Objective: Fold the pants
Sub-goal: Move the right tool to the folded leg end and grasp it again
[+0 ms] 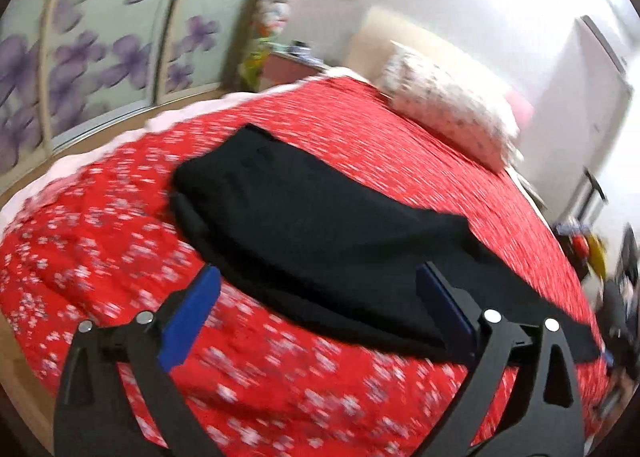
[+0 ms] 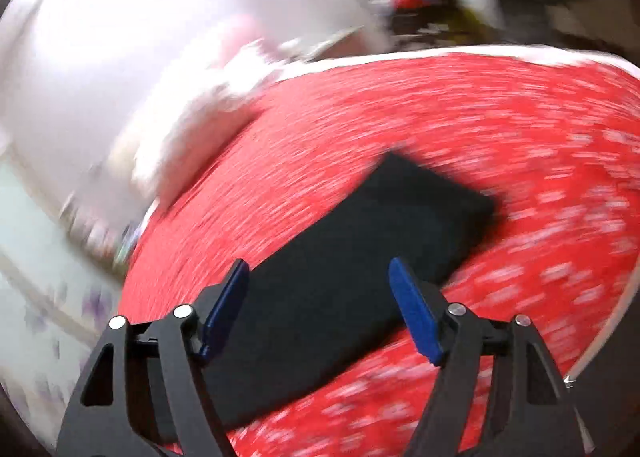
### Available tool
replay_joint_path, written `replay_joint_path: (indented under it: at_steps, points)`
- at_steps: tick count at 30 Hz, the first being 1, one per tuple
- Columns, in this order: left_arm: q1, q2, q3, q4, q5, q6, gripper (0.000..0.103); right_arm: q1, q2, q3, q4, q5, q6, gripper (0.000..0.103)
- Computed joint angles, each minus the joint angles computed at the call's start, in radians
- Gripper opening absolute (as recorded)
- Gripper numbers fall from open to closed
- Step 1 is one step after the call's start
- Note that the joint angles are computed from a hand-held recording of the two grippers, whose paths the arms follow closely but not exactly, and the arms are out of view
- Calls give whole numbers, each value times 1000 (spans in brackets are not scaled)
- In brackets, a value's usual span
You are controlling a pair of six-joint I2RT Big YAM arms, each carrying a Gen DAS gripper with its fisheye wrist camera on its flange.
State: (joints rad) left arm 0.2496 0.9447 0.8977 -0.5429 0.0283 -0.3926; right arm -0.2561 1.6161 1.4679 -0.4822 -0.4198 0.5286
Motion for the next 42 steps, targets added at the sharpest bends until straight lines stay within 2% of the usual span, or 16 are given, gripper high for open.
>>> replay_joint_path:
  at_steps: [3,6,11,15,19,21,23,26,29,33,34,35,37,40,42]
  points:
    - [-71,24,5,-3,-5,26,99,-63,51,55,-67,3,77,65]
    - [-134,48,9,1,0,59,101,-96,90,94,-112,-10,101,65]
    - [-198,78,17,6,-24,100,101,-95,134,150,-164,16,76,65]
    - [-207,89,13,-3,-13,88,101,-92,161,178,-169,6,48,64]
    - [-206,89,4,-12,-8,61,101,-76,181,206,-214,42,26,60]
    - [-196,91,-1,-13,3,50,101,-75,181,201,-202,45,35,58]
    - [-185,94,-2,-15,15,44,101,-72,194,215,-207,47,20,48]
    - [-173,99,-4,-18,29,27,101,-73,185,201,-193,57,0,42]
    - [-159,102,-10,-16,51,9,101,-70,179,184,-168,67,-7,40]
    - [-153,99,-18,-16,62,5,101,-57,192,202,-194,106,-40,40]
    - [-153,98,-17,-17,61,6,101,-57,190,203,-193,107,-45,32]
    - [-152,96,-19,-16,63,7,101,-57,185,200,-182,101,-44,25]
    - [-148,92,-23,-14,67,6,101,-60,163,178,-142,79,-47,21]
    - [-146,89,-26,-16,73,-1,101,-53,135,162,-118,83,-68,18]
    - [-141,84,-29,-14,82,-3,101,-44,104,140,-72,75,-84,18]
